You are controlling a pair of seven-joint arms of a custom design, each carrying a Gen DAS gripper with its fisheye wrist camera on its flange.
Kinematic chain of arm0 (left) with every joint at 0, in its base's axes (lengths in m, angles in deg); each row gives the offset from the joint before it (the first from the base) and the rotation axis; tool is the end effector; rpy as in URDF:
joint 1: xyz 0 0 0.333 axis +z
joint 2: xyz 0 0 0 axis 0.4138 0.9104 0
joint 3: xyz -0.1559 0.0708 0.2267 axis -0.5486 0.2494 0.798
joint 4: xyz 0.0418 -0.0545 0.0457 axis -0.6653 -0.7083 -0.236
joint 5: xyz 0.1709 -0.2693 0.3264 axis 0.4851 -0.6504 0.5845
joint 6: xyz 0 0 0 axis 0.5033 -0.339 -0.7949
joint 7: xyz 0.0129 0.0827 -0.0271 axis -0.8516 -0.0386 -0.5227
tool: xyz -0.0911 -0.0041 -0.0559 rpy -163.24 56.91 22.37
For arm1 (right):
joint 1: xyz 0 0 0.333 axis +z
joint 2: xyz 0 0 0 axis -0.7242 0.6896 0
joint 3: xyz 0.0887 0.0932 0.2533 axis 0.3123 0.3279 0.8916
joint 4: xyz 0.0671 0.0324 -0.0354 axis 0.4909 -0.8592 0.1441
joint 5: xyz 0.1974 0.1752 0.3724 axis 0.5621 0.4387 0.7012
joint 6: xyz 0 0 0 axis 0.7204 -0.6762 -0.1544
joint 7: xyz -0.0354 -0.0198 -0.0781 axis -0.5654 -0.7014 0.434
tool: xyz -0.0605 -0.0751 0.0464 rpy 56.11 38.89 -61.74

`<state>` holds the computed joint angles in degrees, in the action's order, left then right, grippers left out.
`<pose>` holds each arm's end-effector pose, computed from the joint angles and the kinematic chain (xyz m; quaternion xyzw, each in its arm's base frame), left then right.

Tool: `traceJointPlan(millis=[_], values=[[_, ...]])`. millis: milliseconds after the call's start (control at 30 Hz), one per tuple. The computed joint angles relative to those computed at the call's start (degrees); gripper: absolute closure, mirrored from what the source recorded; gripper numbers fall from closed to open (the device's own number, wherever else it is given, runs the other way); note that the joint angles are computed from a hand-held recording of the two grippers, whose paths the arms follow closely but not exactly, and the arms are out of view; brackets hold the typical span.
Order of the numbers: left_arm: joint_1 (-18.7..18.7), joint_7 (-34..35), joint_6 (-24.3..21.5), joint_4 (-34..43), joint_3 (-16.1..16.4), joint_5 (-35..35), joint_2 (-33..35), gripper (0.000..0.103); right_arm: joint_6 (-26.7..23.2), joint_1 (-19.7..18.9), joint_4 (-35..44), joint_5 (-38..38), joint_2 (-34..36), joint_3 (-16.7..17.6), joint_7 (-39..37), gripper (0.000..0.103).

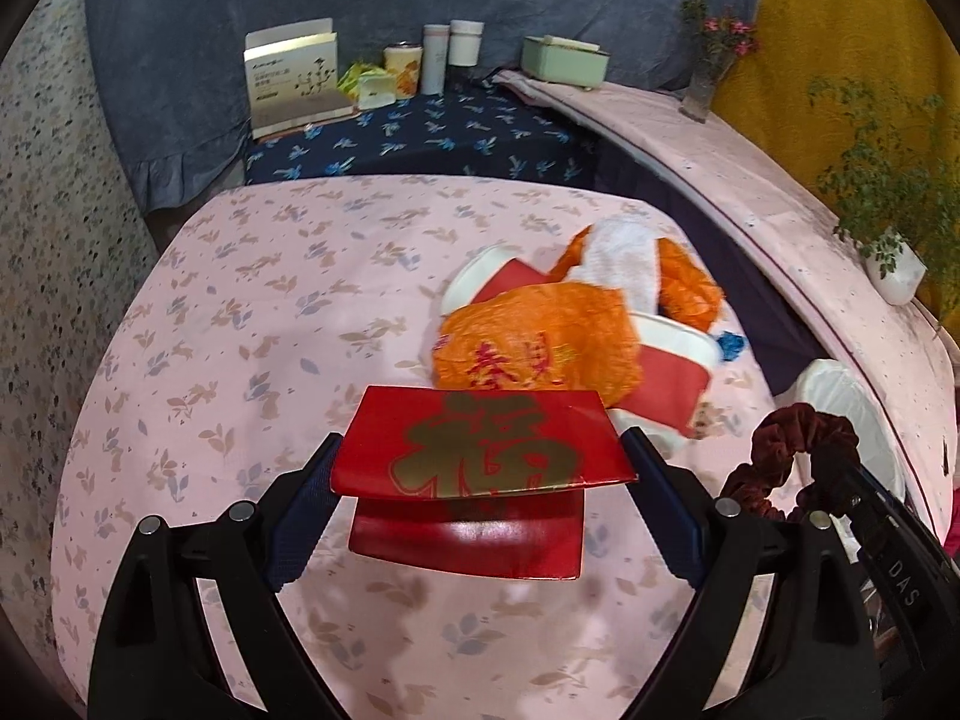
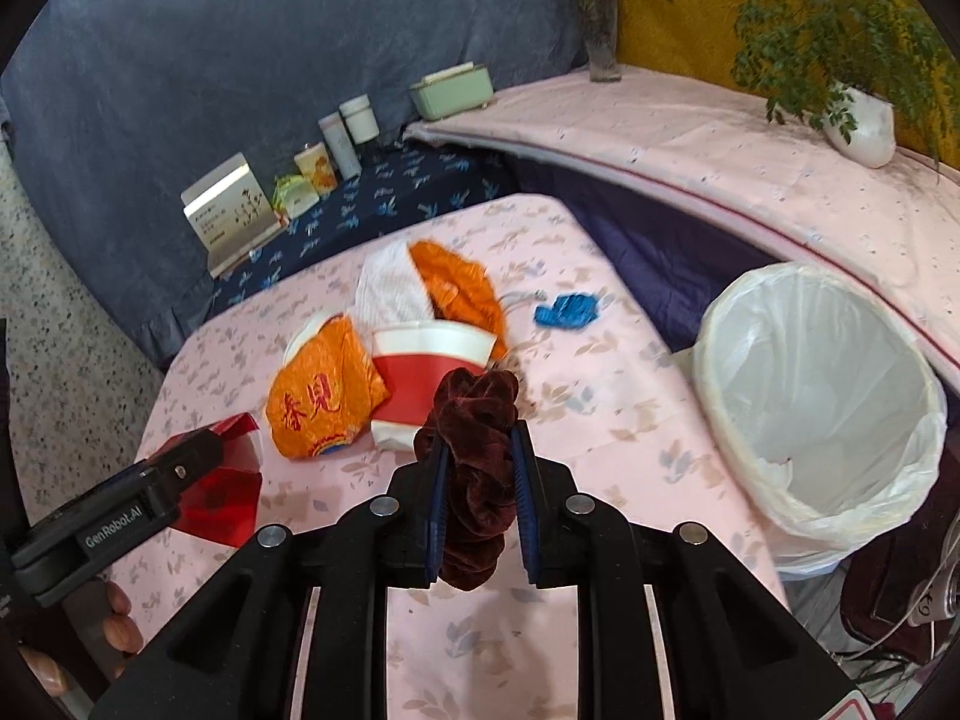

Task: Collect trash
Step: 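Carry the envelope and scrunchie over the bin and open both tools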

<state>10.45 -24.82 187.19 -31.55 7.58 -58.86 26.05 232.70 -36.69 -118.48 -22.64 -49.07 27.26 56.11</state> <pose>0.5292 -0.3073 0.5176 -0.7259 0.5986 -0.2606 0.2165 0.5201 0.1752 0.4948 -0.6291 0.6731 -0.1812 0.3440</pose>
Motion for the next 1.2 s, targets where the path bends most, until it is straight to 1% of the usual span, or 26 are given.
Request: traceJointPlan(millis=[167, 267, 467, 667, 800, 967, 1200], values=[[-1.30, -0.18, -0.45, 3.45, -1.40, 1.75, 1.98, 0.017, 1.18, -1.51, -2.80, 0.21, -4.30, -0.77, -0.06, 0.085], [-2.48, 0.11, -0.89, 6.36, -2.05, 2.82, 4.07, 0.017, 1.53, -3.10, -4.68, 0.36, -7.08, -0.89, 0.10, 0.085], [-5.59, 1.86, -1.38, 13.05, -2.70, 4.08, 9.50, 0.017, 1.97, -6.26, -7.67, 1.37, -11.21, -1.72, -0.27, 0.085], [-9.54, 3.75, -3.16, 21.60, -2.68, 7.06, 16.60, 0.017, 2.44, -9.38, -10.05, 2.34, -13.79, -2.61, -0.74, 0.085], [-12.12, 5.74, -3.93, 27.48, -2.09, 7.16, 21.50, 0.017, 2.92, -11.29, -10.70, 3.04, -14.02, -3.39, -1.18, 0.085], [-15.47, 8.94, -5.01, 35.09, -1.00, 7.28, 27.85, 0.017, 3.31, -13.45, -10.47, 3.75, -12.54, -4.30, -1.52, 0.085], [-19.45, 14.20, -7.18, 47.42, 0.58, 4.10, 37.49, 0.017, 3.38, -15.49, -9.51, 4.29, -9.64, -5.51, -1.81, 0.085]])
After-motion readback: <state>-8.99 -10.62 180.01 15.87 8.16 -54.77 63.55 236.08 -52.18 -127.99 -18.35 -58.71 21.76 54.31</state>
